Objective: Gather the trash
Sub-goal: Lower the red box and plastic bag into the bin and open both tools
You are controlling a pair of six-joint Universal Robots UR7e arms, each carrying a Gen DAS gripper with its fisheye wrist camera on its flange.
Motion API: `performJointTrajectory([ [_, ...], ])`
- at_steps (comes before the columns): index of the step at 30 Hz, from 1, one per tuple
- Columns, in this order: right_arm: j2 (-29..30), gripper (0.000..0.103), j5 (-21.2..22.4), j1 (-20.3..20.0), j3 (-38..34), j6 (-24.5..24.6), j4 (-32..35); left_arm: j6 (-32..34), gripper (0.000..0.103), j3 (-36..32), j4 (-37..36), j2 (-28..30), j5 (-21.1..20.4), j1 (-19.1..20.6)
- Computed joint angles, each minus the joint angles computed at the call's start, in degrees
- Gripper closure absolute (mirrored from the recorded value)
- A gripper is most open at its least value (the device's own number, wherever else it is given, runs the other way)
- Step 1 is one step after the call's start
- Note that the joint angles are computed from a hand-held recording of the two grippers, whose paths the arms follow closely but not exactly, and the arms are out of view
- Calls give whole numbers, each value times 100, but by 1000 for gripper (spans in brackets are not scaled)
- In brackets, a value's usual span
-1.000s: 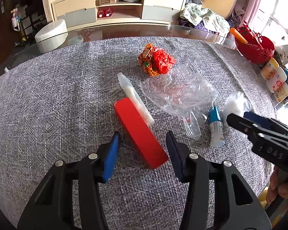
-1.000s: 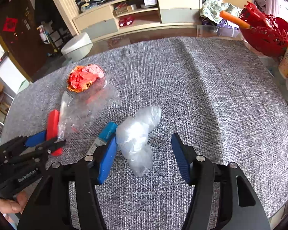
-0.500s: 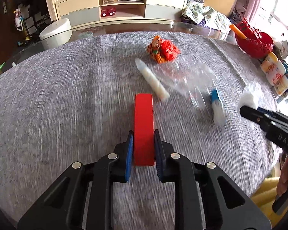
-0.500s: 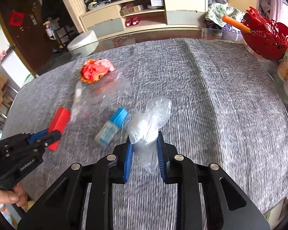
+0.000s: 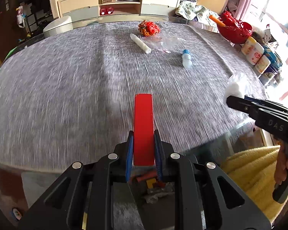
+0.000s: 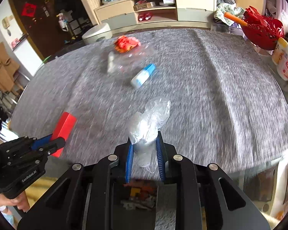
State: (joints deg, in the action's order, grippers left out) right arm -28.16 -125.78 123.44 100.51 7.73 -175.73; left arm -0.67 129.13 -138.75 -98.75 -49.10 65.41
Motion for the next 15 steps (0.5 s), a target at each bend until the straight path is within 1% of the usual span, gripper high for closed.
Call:
performJointTrajectory([
  [7,-59,80,16,239,512,145,-216,-642,85,738,797,-1102,100,-489],
  [10,-43,80,48,264,717,263,-238,-850,85,957,1089,-1453,98,-614],
  [13,25,80,86,272,830,377,-234,-1034,85,1144,1381,-1748,33,-653],
  [15,64,80,122,270,931,454,-276,-1132,85,1240,1512,-1838,12,-659],
])
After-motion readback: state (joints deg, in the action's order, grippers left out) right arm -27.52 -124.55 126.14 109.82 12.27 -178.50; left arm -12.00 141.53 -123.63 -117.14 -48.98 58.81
